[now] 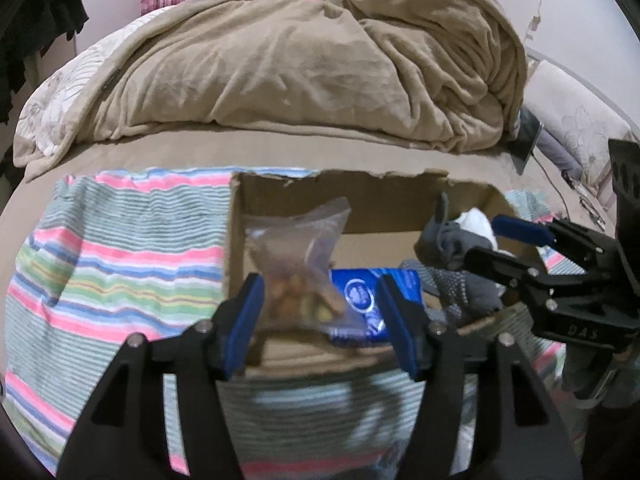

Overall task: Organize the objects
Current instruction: 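Lower the snack bag and grey gloves into the box and release both, then grasp the capybara tissue pack with the left gripper while the right grasps the cotton-swab bag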

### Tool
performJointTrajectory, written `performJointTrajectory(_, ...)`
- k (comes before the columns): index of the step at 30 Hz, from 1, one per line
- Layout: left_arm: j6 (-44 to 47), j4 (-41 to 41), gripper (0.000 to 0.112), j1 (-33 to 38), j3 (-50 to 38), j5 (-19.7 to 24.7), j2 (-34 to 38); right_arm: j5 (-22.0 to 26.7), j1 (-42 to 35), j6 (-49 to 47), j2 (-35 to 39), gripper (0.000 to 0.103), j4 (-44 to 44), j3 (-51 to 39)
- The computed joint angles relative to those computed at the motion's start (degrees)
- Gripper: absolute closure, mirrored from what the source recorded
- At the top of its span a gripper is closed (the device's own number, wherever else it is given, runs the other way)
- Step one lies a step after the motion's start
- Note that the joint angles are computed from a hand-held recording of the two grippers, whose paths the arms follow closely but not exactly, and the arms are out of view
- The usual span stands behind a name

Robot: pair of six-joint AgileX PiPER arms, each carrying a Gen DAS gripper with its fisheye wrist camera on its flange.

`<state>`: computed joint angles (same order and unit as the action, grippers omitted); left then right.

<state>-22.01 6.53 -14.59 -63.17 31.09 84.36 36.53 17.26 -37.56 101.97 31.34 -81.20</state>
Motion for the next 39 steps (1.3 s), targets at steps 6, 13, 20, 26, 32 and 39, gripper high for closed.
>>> performJointTrajectory(6, -2.8, 0.8, 0.034, -1.2, 3.6, 0.4, -6.0, -0.4, -0.3, -0.3, -5.1, 0.031, 0.9, 4.4)
performJointTrajectory(13, -8.2, 4.7, 0.034, -4.6, 6.5, 3.0, -12.1, -0.6, -1.7, -1.1, -11.6, 0.031, 2.6, 11.1)
performJointTrajectory(20, -15.9, 10.2, 0.032, -9.7, 9.4, 6.4, -17.5, 0.0, -2.8, -4.1, -17.2, 0.017, 6.1, 17.1)
performJointTrajectory(26, -20.3, 11.4, 0.021, -12.8, 11.5, 7.8, -20.6, 0.0, -2.8, -4.5, -20.5, 0.016, 7.0, 20.9)
performJointTrajectory(32, -24.5, 13.3, 0.021, -15.8, 13.7, 8.5, -21.5, 0.0, -2.5, -4.8, -23.1, 0.016, 7.0, 24.6)
performJointTrajectory(39, -27.8, 15.1, 0.021, -18.0, 16.6, 8.1, -20.6, -0.6, -1.9, -5.9, -23.6, 0.016, 7.3, 27.6)
